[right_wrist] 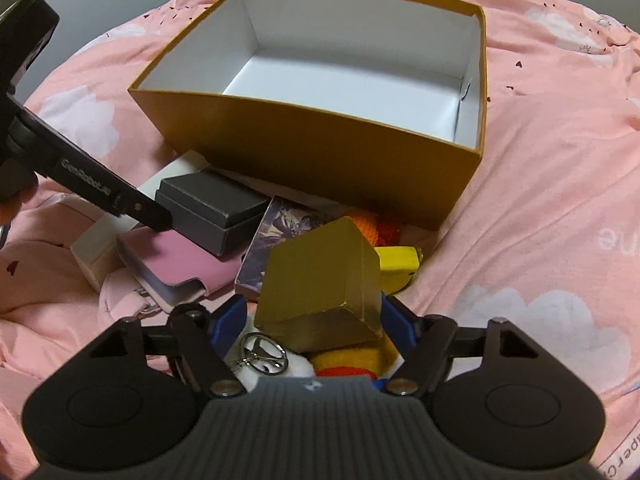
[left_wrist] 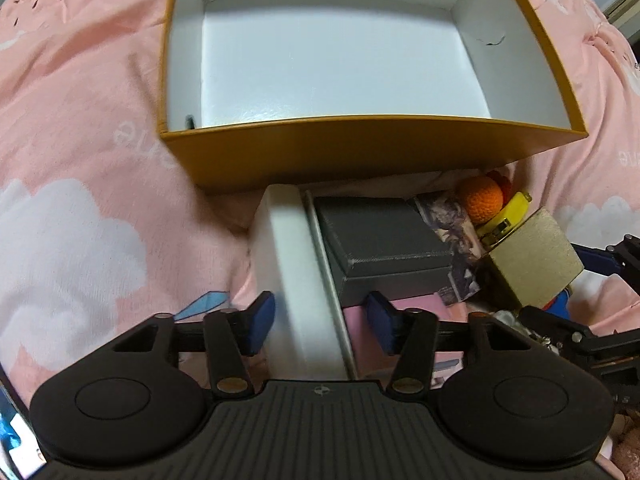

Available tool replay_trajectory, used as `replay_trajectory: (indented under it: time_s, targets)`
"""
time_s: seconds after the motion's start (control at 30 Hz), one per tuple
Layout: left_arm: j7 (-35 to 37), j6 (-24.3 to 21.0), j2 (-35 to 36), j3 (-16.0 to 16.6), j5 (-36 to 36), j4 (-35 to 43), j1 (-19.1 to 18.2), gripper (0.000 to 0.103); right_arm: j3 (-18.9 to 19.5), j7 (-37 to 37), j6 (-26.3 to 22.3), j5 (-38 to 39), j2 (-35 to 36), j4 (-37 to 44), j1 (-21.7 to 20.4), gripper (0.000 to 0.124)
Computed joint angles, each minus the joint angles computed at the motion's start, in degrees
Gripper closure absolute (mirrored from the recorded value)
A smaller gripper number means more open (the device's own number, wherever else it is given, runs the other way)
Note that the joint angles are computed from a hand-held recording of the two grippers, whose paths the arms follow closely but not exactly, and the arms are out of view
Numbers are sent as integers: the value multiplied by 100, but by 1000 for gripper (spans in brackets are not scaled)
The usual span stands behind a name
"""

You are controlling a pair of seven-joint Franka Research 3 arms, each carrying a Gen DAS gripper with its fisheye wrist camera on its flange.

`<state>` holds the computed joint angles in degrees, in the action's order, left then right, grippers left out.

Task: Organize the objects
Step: 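Grasp the white rectangular box with the left tool while the right tool grasps the gold box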

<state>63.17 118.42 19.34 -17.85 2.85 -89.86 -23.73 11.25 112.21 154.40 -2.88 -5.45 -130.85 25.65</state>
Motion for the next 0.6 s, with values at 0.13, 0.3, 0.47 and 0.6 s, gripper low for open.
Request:
replay_trajectory:
  time_s: [0.13,0.3,0.47,0.6]
  targets:
    - [28,-233,34,37,29,97,37,52,-25,-106,76,113,17,-34,10,51]
    - [92,-472,328,45,242,445,-88,57,-27,-231,159,175,90,-39,31,50]
    - [60,-490,392,89,392,431,-133,64,-55,-396,210,363,169,-48,68,49]
    - [5,-247,204,75,312,134,-58,66,-58,-380,251,322,217,-41,75,50]
